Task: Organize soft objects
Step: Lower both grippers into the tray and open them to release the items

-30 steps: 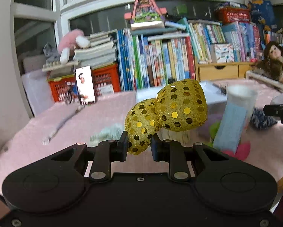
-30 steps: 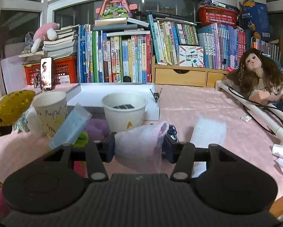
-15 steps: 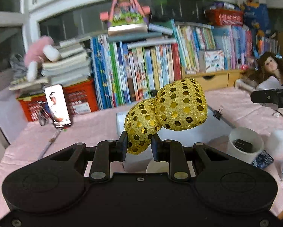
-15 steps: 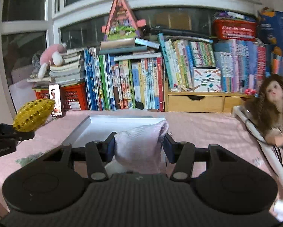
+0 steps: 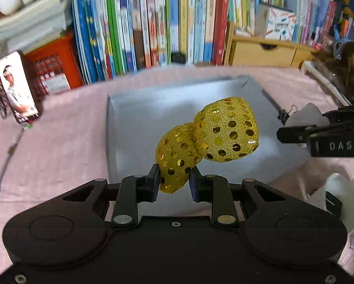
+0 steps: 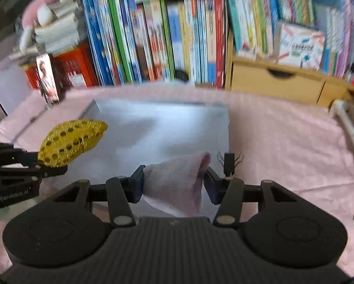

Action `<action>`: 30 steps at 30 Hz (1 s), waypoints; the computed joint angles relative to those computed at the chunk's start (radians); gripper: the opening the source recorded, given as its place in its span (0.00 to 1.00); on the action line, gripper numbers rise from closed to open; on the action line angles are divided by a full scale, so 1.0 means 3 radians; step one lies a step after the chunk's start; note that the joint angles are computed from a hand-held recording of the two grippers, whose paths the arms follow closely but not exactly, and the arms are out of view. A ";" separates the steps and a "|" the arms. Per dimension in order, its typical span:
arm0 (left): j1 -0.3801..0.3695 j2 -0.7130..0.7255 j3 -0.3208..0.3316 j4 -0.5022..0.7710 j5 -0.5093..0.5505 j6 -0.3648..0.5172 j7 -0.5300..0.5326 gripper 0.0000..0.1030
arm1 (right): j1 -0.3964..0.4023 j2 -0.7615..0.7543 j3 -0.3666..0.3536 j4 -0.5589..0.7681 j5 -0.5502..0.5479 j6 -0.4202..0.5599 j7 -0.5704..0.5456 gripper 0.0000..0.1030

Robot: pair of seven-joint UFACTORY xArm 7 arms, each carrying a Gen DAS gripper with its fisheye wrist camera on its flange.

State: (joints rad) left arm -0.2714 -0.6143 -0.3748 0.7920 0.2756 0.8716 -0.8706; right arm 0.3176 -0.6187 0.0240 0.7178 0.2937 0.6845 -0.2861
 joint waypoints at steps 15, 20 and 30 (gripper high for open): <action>-0.0058 0.0531 0.0311 0.0192 -0.0321 -0.0027 0.0418 0.25 | -0.0078 0.0603 0.0141 0.0336 -0.0132 0.0228 0.0048 0.57; -0.0083 0.0612 0.0334 0.0230 -0.0348 -0.0002 0.0464 0.26 | -0.0113 0.0688 0.0174 0.0413 -0.0191 0.0305 0.0115 0.59; -0.0069 0.0553 0.0310 0.0217 -0.0231 0.0030 0.0453 0.49 | -0.0098 0.0651 0.0151 0.0430 -0.0134 0.0312 0.0074 0.76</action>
